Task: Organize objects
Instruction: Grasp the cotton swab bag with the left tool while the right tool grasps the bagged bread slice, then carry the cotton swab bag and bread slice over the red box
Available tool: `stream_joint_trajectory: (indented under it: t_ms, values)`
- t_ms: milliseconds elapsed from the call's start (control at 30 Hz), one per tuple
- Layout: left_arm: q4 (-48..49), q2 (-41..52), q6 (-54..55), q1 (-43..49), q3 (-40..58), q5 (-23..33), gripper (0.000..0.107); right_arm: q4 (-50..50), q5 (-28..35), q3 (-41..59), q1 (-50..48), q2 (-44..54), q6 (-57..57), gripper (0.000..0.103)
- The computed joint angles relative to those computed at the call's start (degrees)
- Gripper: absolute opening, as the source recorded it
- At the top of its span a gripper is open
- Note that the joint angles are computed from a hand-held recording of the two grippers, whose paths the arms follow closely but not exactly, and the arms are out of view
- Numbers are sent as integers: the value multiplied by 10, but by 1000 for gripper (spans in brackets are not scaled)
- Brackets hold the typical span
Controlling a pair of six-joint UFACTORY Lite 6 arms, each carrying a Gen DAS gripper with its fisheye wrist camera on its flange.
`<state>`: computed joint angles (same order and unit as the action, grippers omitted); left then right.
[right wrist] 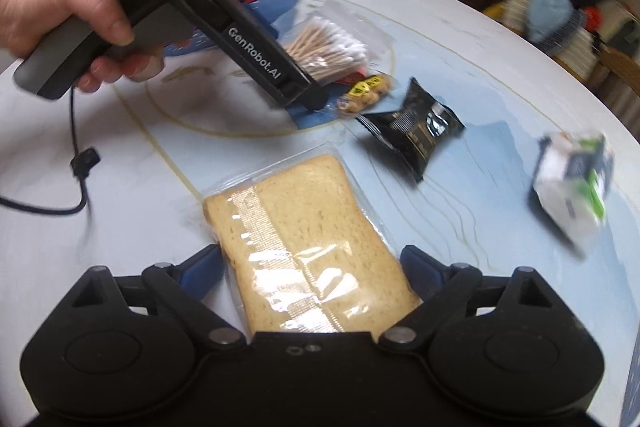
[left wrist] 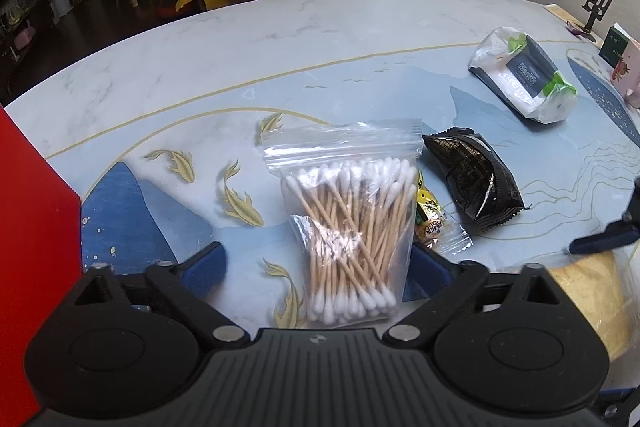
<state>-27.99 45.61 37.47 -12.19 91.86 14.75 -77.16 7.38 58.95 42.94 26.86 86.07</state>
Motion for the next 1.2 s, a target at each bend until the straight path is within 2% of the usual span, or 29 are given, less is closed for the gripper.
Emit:
stream_joint_trajectory:
  t_ms: [200, 300, 367, 433, 500, 700, 933, 1067, 1200]
  values:
    - [-50, -18, 56, -4, -25, -12, 71, 33, 86, -8, 69, -11, 95, 89]
    - [-33, -21, 43, -8, -20, 0, 58, 51, 118, -5, 97, -9, 129, 87]
    - [-17, -23, 28, -9, -16, 10, 44, 76, 133, 4, 108, -5, 132, 86]
    - [5, -27, 9, -11, -18, 15, 38, 99, 145, 9, 119, -3, 139, 85]
    - [-2, -38, 16, -9, -32, 12, 36, 116, 156, 11, 130, -5, 148, 84]
    - [-114, -101, 123, 10, -116, 3, 34, 156, 179, 11, 160, -18, 196, 83]
    - [-193, -215, 204, 37, -246, 14, 34, 205, 221, 17, 198, -45, 215, 83]
    - [-248, -287, 271, 60, -314, 39, 34, 234, 258, 37, 224, -55, 199, 83]
    - [-231, -349, 254, 87, -356, 80, 34, 261, 295, 70, 244, -56, 178, 83]
